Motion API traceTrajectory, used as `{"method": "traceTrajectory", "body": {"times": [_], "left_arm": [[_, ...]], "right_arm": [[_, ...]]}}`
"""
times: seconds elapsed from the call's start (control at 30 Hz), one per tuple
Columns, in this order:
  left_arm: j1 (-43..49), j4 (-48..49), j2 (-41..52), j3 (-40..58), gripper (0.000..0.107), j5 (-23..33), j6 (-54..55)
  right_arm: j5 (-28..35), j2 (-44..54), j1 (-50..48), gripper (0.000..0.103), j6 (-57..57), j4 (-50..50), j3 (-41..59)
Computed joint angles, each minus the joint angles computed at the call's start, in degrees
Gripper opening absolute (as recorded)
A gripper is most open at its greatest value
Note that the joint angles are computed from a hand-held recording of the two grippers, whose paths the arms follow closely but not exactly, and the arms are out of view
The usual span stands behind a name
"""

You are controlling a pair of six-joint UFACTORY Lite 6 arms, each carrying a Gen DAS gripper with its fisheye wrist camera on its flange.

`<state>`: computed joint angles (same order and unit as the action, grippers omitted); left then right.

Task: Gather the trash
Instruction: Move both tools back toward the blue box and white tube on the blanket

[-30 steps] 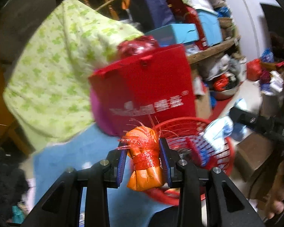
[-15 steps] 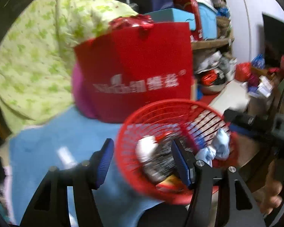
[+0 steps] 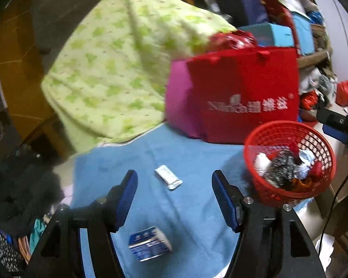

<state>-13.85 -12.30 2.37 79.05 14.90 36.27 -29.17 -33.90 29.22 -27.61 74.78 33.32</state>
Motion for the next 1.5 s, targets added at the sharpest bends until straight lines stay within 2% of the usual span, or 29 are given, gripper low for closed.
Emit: {"method": "traceTrajectory", "body": {"times": [0.23,0.5,1.13,1.5], "left_arm": [[5.83,-12.58,-0.79,0.61,0.067,1.75,11.36],[10.70,-23.15,-2.39,-0.58,0.067,3.23,21.17],[19.29,-33.45,-0.95,1.13,0.067,6.35,29.73],[23.22,-37.57,1.13,2.43,0.068,8.38,33.39]], "right_arm": [[-3.25,9.89,6.72,0.067,-4.61,2.54,9.52],[-3.74,15.48,9.75,0.068,-8.10,4.29,15.47],[-0.87,26.70,11.70,0.068,-11.09,5.59,25.08],[0.48,34.40,13.06,0.068,-16.67,9.15,33.25]]}}
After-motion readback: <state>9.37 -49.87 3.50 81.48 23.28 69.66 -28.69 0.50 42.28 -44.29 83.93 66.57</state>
